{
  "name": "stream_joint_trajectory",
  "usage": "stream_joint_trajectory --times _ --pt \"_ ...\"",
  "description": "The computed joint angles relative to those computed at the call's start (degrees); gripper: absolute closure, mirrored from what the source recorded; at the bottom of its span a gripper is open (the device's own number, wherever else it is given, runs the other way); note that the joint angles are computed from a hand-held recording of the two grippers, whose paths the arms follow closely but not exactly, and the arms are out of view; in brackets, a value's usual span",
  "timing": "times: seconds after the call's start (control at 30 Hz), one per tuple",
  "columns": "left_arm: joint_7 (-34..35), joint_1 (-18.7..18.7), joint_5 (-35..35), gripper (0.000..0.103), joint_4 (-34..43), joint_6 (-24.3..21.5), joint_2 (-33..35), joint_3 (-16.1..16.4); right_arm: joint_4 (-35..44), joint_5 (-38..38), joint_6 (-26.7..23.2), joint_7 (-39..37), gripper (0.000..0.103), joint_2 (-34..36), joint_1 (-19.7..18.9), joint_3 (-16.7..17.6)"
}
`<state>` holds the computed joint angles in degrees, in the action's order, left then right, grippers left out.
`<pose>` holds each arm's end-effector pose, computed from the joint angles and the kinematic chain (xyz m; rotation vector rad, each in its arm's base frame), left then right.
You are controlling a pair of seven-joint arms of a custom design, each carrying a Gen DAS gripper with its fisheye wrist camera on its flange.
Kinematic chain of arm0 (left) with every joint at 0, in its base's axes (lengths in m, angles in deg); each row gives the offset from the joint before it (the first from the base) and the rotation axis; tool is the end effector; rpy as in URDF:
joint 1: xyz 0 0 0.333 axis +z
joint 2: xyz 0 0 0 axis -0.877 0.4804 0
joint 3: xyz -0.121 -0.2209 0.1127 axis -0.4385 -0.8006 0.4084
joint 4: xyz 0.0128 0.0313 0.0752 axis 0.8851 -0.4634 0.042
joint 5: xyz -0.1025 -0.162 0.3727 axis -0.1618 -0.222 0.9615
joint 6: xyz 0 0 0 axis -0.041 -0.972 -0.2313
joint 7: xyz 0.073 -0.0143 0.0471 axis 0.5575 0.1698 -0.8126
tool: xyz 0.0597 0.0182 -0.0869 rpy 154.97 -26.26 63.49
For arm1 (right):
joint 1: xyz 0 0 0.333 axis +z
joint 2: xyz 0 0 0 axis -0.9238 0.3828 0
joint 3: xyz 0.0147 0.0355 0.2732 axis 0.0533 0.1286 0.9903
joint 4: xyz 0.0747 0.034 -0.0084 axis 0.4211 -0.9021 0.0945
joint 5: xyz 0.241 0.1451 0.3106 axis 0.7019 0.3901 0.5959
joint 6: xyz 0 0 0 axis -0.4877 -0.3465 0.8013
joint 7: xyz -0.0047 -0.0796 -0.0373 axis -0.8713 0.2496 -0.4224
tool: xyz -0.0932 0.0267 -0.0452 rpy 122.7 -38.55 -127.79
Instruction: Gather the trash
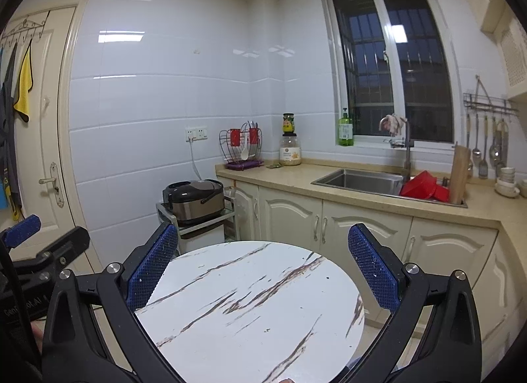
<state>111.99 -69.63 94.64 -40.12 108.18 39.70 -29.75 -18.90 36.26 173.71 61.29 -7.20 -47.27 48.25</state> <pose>0.3132 -0.3286 0.8876 -1.3581 1.4769 -1.2101 0.5131 0.2340 0.8866 -1.2848 1.4566 -1.1239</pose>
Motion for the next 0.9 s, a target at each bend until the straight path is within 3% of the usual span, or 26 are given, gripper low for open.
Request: stream_joint_trajectory --times 0.27,0.47,0.67,0.9 --pt "2.69 -0.94 -4.55 0.001 -1.99 2.92 -1.17 3.60 -1.51 -2.05 -0.41 1.32 0.000 -1.92 -0.20 0.89" --pt "3.95 -1.27 -5.95 0.001 -0.02 1.41 -0.68 4.35 -1.56 -2.89 -0.21 1.17 0.000 -2.31 -0.39 1.51" --pt "4.45 0.55 -4.28 0.001 5.72 0.26 3.82 2.91 -1.51 -3.23 -0.18 1.08 0.000 -2.36 -0.40 1.72" --pt "5.31 -0.56 -3.49 0.001 6.54 1.46 5.48 4.04 -2.05 -3.12 -0.12 1.25 0.000 -2.77 -0.72 1.88"
